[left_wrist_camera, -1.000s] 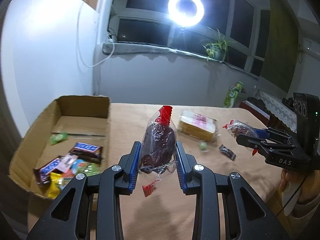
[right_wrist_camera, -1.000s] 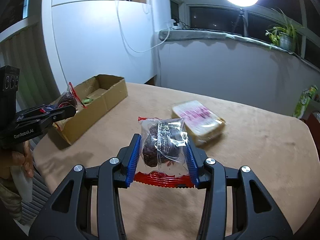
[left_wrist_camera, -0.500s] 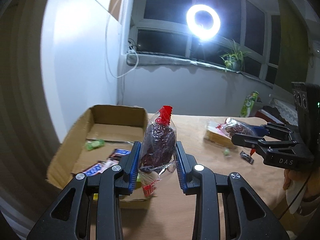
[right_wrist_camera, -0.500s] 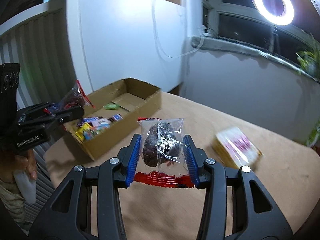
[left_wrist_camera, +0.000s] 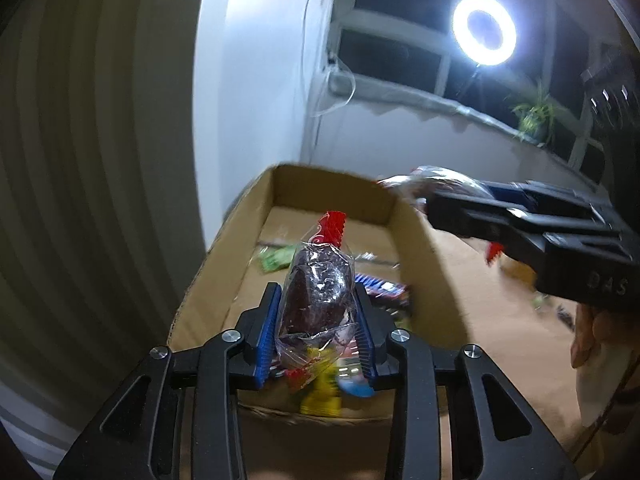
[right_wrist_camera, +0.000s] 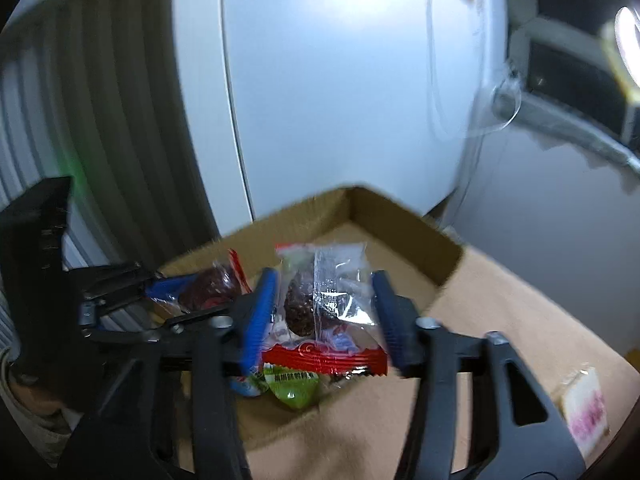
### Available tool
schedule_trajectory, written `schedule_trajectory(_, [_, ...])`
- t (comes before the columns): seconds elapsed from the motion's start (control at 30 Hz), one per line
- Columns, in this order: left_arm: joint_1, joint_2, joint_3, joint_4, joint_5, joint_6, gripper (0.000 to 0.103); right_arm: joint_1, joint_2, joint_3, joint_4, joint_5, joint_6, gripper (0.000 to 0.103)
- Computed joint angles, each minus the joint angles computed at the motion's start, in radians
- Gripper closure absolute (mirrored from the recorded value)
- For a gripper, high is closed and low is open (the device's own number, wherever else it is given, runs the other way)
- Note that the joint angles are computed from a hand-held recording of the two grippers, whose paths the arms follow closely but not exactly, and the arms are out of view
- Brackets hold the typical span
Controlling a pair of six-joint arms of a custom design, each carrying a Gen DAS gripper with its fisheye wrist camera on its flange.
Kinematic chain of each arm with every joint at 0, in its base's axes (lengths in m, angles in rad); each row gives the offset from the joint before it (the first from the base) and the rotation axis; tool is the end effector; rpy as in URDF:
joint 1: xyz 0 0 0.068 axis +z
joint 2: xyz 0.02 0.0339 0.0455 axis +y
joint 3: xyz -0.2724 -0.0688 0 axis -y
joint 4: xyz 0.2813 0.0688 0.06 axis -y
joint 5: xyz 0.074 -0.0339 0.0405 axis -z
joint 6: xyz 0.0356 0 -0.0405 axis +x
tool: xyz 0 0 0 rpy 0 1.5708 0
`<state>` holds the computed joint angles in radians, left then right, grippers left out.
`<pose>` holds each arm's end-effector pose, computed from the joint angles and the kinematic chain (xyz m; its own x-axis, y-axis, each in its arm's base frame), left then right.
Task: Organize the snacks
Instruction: 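Carry both dried fruit bags over the cardboard box and release them inside, then grasp the green wrapped candy with the left gripper while the right gripper grasps the black candy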
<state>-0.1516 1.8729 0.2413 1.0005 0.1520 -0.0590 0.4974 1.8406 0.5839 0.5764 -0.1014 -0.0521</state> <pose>0.2285 -0.0404 0.0247 -0.5982 0.0324 -0.8007 0.2353 0.9623 -0.1368 0.2809 0.1566 0.0582 -0.5237 -0.3433 -0.7796 -0.5719 0.8200 0.0231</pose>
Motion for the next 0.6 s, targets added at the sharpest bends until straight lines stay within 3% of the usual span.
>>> schedule_trajectory(0.07, [0.004, 0.020, 0.002, 0.009, -0.011, -0.002, 0.044, 0.009, 0.031, 0.000, 0.037, 0.025, 0.019, 0.039])
schedule_trajectory(0.13, [0.026, 0.028, -0.033, 0.070, 0.010, -0.011, 0.032, 0.005, 0.028, -0.045, 0.088, 0.031, 0.033, 0.037])
schedule_trajectory(0.33, [0.088, 0.004, -0.113, 0.161, 0.070, -0.016, 0.030, 0.009, -0.036, -0.251, 0.264, 0.102, 0.087, 0.034])
schedule_trajectory(0.43, [0.105, -0.013, -0.104, 0.154, 0.098, -0.040, 0.029, 0.068, -0.048, -0.372, 0.402, 0.205, 0.112, 0.027])
schedule_trajectory(0.6, [0.048, -0.100, -0.127, 0.105, 0.062, -0.060, 0.029, 0.090, 0.023, -0.495, 0.574, 0.236, 0.144, 0.026])
